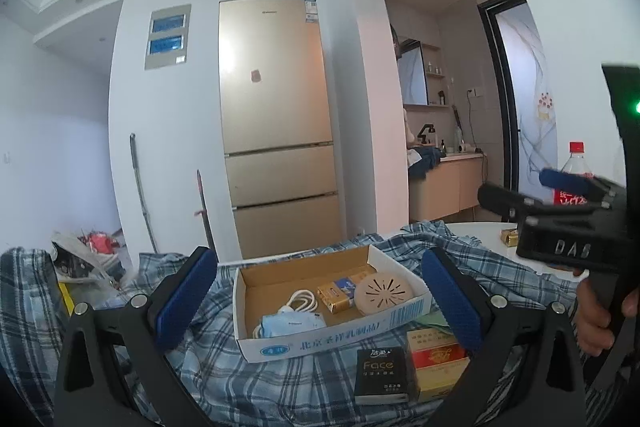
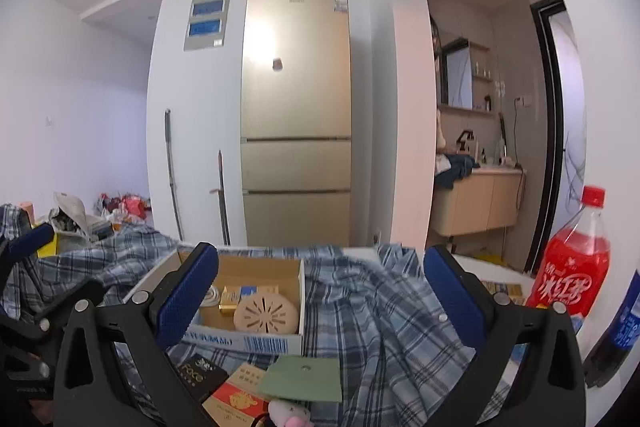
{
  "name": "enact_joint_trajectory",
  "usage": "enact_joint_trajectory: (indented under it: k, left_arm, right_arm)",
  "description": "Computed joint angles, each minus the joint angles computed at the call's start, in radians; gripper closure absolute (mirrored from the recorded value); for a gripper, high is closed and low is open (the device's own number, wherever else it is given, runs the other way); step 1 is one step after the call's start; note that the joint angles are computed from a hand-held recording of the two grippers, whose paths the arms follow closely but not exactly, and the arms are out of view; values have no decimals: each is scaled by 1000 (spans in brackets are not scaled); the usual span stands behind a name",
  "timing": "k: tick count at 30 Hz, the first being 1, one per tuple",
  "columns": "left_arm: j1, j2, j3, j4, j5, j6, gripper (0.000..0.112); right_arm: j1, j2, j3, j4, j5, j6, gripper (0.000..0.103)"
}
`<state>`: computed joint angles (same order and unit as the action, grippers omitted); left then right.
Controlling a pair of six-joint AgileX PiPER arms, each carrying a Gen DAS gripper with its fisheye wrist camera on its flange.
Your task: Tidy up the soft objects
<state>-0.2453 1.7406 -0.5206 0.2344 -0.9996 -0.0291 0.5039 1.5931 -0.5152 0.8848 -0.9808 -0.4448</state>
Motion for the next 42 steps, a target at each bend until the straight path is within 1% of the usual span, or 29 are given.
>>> enact_joint_trajectory:
  k: [5,7,10,14,18,20,22,24,25,27,29,31,32,34,36,38,39,40,41,42]
  left_arm:
    - [23,15,-27,27,41,-49,9]
    - [28,16,-43,32,71,-61,9]
    - [25,16,-68,52,138,-70,9]
    - [26,19,-88,78,178,-85,9]
    - [21,27,-111,90,222,-94,9]
    - [19,31,-121,98,240,-96,9]
    - [6,39,-148,101,298,-92,9]
    - [4,53,-191,166,374,-145,9]
    - [-1,59,-208,172,406,-155,9]
    - [-4,69,-230,173,445,-169,9]
    - [3,76,-245,208,469,-213,9]
    - [15,82,-264,291,506,-292,9]
    - [23,89,-280,357,529,-358,9]
    - [27,101,-298,396,550,-409,10]
    - [25,114,-320,431,582,-451,16]
    - [18,133,-355,508,629,-527,25]
    - [15,145,-378,586,656,-603,28]
    - [14,156,-396,662,673,-675,35]
    - [14,163,-406,707,681,-719,39]
    - [15,169,-415,755,686,-767,39]
  right_arm:
    - [-8,32,-24,23,34,-28,1]
    - [-17,34,-31,23,55,-30,1]
    - [-38,31,-45,32,100,-42,1]
    - [-61,30,-65,37,173,-63,1]
    - [-70,36,-81,51,210,-91,1]
    - [-66,41,-88,67,215,-106,1]
    - [-74,48,-104,83,244,-132,1]
    - [-82,57,-127,118,278,-173,1]
    - [-87,63,-142,147,301,-206,1]
    - [-110,70,-169,187,372,-259,1]
    - [-128,74,-178,197,403,-268,1]
    - [-150,82,-194,213,444,-285,1]
    - [-158,89,-203,232,459,-304,1]
    - [-175,110,-235,294,506,-372,1]
    - [-193,130,-262,349,556,-435,1]
    - [-210,153,-294,441,595,-533,3]
    - [-220,165,-312,505,620,-602,6]
    - [-227,176,-323,545,639,-645,6]
    - [-235,186,-335,591,660,-696,6]
    - [-241,194,-346,639,675,-750,6]
